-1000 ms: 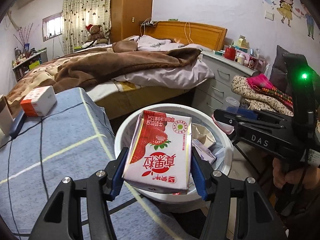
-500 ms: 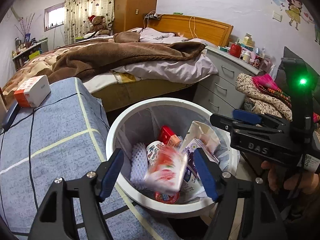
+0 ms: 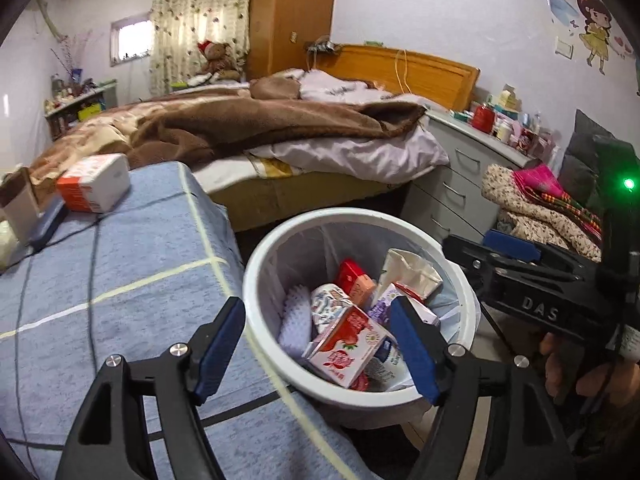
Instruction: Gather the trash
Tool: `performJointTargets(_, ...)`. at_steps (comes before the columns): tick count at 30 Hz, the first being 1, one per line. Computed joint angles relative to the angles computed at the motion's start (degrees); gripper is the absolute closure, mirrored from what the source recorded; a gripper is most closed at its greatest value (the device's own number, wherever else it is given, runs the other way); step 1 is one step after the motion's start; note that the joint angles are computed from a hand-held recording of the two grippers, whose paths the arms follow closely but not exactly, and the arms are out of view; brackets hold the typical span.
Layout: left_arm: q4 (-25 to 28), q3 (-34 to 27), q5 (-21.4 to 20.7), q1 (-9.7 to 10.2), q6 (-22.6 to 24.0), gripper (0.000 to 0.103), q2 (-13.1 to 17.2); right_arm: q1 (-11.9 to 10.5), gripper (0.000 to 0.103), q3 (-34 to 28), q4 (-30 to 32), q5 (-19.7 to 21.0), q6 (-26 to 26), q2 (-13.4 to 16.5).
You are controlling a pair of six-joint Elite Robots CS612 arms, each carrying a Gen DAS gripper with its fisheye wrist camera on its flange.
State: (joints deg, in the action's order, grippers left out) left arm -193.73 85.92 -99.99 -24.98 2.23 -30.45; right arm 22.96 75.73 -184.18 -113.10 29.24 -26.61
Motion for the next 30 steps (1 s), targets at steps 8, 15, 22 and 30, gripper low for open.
performJointTargets(8,-7.43,5.55,7.42,0.24,-3.2,0.026,-1.94,2.22,0.035,0.95,-6.09,-1.86,-1.59,0.09)
performJointTargets(15,-13.77,10.2,16.83,-0.16,-5.19,0.026,-3.1,4.15,0.035,0.26,-10.21,-3.72,-4.95,1.07)
performJointTargets(22,-19.49,14.21,21.81,0.16,-6.58,0.025,-3.7,5.34,0.035,0.24,-12.95,-4.63,-5.49,1.69)
performJointTargets(30,-24.77,17.7,23.92,0.11,-7.47,0.021,-4.26,6.99,0.035,-0.64,-14.22,-7.21,-8.58,2.52)
